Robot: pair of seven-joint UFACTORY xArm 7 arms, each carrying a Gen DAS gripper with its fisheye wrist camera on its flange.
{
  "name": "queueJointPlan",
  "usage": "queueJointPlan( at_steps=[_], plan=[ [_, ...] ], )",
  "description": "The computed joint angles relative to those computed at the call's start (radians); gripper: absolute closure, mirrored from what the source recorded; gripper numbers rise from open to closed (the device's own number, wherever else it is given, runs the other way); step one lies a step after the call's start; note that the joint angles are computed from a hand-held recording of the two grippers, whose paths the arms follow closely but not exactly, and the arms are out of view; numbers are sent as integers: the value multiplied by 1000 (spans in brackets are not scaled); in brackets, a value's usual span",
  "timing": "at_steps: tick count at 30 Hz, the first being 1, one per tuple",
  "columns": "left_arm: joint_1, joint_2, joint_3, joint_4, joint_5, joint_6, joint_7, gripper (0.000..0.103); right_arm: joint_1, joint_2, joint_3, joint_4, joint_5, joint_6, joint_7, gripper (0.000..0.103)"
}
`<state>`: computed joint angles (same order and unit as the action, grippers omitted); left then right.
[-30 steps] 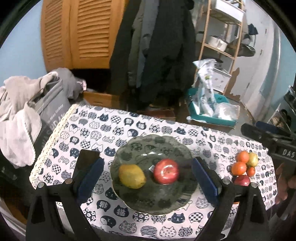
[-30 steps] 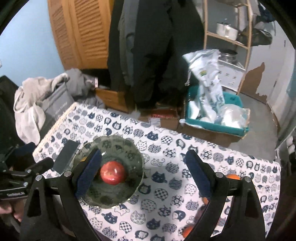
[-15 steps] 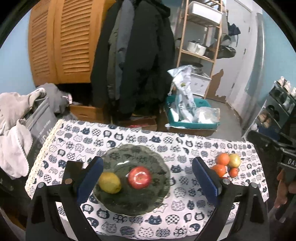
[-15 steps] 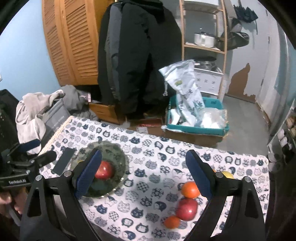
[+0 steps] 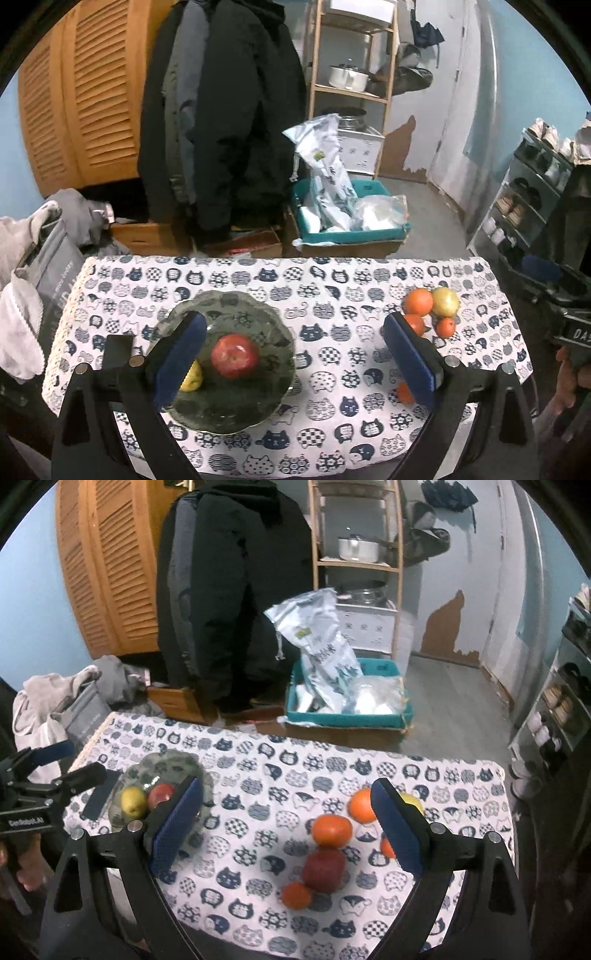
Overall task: Organize fruits
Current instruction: 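Move both tools back from the bowl toward the remaining fruit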
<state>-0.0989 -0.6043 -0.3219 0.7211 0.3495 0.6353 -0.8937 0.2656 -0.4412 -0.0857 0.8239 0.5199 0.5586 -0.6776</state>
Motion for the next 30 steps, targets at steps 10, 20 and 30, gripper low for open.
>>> queueJointPlan(
  at_steps=[10, 20, 30],
  plan=[
    [-15, 143, -17, 47, 39, -34, -26, 6, -54, 80, -8, -8, -28, -4, 14, 11],
    [-60, 311, 32, 84, 90, -32, -86, 6, -128, 215, 35, 7, -80, 3, 63, 11],
    [-136, 502, 96, 156, 111, -28, -93, 6, -164, 375, 90, 10, -151, -13, 120, 11]
  ],
)
